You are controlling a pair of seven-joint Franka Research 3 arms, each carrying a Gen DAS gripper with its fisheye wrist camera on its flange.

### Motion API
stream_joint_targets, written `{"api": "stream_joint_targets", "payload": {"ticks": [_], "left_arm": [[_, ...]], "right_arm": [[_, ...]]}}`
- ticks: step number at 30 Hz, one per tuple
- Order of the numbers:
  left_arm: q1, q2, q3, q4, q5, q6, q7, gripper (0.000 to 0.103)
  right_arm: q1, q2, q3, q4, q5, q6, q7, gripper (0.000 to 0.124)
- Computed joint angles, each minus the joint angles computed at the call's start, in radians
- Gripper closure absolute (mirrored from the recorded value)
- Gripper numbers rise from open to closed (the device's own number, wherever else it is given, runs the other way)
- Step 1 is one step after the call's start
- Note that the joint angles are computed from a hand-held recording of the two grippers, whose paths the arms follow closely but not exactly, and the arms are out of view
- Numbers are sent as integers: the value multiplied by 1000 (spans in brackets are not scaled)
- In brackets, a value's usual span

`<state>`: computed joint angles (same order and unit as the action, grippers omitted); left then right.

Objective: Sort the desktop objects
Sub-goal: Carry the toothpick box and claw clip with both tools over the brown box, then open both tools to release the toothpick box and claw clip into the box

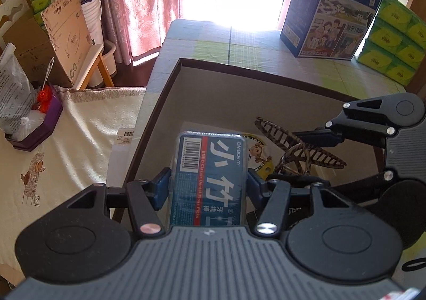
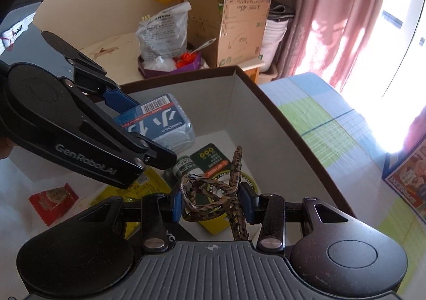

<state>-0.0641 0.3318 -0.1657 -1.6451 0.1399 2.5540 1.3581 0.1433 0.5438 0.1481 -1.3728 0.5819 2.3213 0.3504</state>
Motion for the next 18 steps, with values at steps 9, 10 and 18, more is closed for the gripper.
{"api": "stream_joint_targets", "payload": {"ticks": [9,10,18], "left_arm": [[-21,55,8,72,44,-38,-14,48],[-24,59,10,78,51,-42,-16,48],[-29,70,14,95,72,-41,-22,49]], "right_arm": [[8,9,-11,23,-29,-16,52,84],[9,12,-12,27,-31,-16,59,84],[8,24,-11,58,-39,-30,104,84]]}}
